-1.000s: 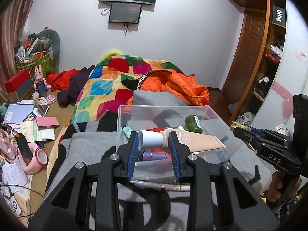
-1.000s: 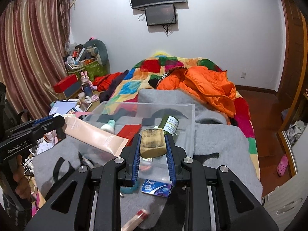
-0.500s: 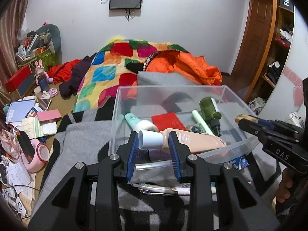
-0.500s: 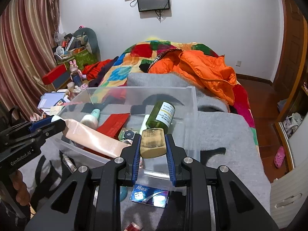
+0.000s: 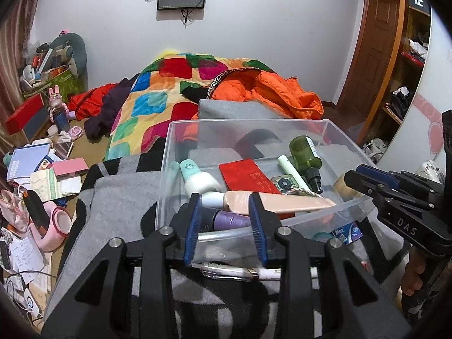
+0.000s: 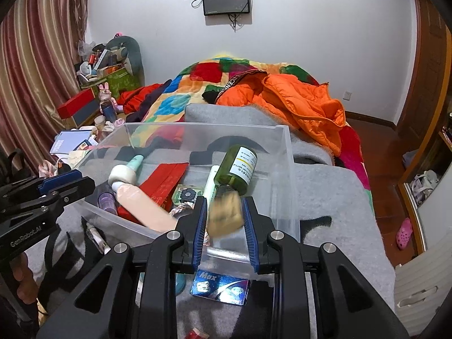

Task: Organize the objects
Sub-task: 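Carry the foundation tube and beige block into the clear box and open both tools, then grasp the white pen with the left tool while the right tool grasps the beige spray can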

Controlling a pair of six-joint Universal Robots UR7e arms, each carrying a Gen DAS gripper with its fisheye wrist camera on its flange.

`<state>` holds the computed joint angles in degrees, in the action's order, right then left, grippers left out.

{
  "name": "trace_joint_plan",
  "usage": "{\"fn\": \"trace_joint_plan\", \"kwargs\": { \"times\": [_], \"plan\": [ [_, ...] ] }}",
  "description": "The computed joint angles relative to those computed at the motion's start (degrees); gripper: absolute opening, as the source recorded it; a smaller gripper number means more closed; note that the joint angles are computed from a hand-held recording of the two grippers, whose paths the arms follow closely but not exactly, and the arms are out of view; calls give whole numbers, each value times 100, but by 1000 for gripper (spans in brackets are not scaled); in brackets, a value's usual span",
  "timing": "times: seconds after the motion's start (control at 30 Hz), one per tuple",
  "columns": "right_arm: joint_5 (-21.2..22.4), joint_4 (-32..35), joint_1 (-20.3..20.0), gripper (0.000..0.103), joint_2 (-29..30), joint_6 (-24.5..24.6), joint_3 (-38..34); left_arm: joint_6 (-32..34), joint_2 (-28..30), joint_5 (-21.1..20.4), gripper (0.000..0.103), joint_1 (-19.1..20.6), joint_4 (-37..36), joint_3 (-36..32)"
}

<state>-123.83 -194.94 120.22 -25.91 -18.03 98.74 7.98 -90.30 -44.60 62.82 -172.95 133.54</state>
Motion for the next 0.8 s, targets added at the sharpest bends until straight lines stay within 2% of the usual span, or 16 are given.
{"fn": "trace_joint_plan", "kwargs": {
  "times": [0.07,0.2,0.3,0.33,0.43,0.53,0.67,0.8],
  "plan": [
    [10,-27,3,32,-10,-11,18,-73,-74,-52,43,-23,117,8],
    [-71,-202,68,37,-22,-103,85,-81,-208,43,49,-190,171,131],
    [-83,-288,106,41,-73,-127,160,-99,-342,110,62,-353,206,249],
    [-75,-323,118,45,-107,-121,205,-97,-400,148,68,-415,199,305],
    [-54,-498,156,53,-214,-88,384,-141,-565,305,76,-585,283,440],
    [-80,-653,195,54,-326,-83,585,-190,-712,464,88,-713,305,605],
    [-127,-807,253,60,-468,-35,890,-330,-856,529,92,-732,564,773],
    [-109,-778,230,63,-602,159,1200,-593,-813,314,93,-496,1015,760]
  ]
}}
